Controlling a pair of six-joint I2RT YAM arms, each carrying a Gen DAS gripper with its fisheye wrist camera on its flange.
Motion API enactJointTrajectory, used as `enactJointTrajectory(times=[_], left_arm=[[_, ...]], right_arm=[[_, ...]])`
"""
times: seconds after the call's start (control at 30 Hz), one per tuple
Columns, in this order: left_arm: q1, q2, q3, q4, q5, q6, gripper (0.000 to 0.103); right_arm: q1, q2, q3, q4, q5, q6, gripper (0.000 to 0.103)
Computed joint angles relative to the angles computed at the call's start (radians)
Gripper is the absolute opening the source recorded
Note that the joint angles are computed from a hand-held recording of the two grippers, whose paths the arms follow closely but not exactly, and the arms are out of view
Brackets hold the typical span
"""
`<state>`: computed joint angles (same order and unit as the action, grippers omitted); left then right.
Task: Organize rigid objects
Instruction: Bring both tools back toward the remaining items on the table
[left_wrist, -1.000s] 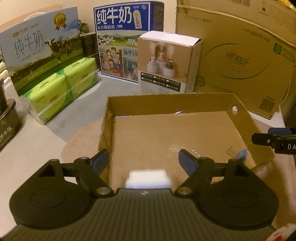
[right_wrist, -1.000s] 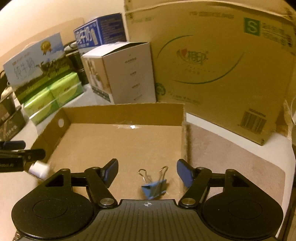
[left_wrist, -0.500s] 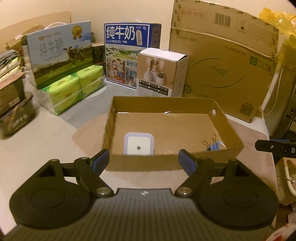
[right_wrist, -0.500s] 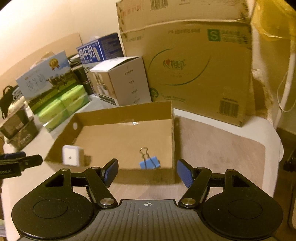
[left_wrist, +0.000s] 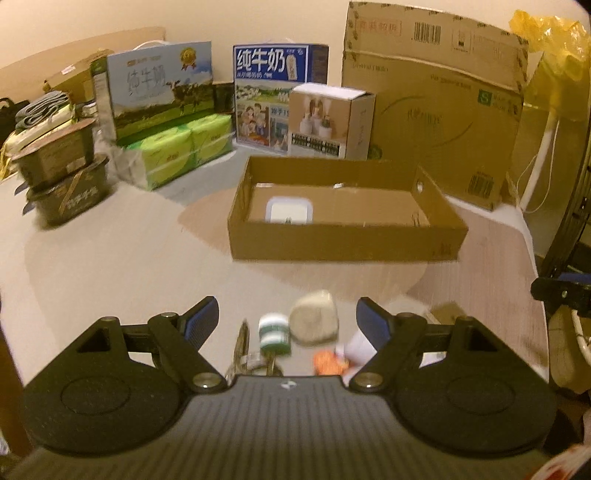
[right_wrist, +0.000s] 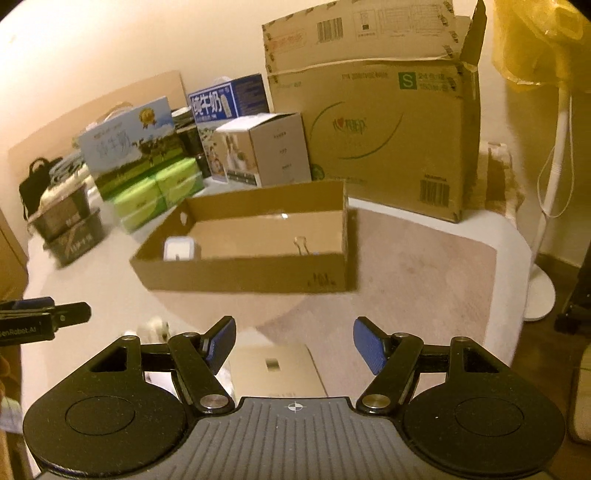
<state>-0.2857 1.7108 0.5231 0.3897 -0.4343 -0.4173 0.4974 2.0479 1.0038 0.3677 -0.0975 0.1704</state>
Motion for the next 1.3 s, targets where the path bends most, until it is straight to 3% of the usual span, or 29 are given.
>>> enactJointTrajectory(times=[0.2, 0.5, 0.9, 1.03, 1.3], left_arm=[[-0.091, 0.029, -0.087, 0.052, -0.062, -0.084, 0.080], [-0.168, 0.113, -0.140, 0.135, -0.068, -0.169, 0.080], [-0.187, 0.181, -0.123, 0.183, -0.050, -0.162, 0.079], [-0.179, 0.211, -0.114, 0.207, -0.032, -0.148, 0.079], [-0.162, 0.258, -0.096, 0.239, -0.002, -0.130, 0.077]], right_arm=[[-0.011, -0.018, -0.101, 0.043, 0.001, -0.007, 0.071], [-0.019, -0.007, -0.183, 0.087, -0.012, -0.012, 0.071], [0.020, 0.070, -0.235, 0.226, -0.119, -0.168, 0.070], [0.040, 0.102, -0.207, 0.220, -0.114, -0.220, 0.052], [0.047, 0.153, -0.157, 0.213, -0.118, -0.286, 0.033]])
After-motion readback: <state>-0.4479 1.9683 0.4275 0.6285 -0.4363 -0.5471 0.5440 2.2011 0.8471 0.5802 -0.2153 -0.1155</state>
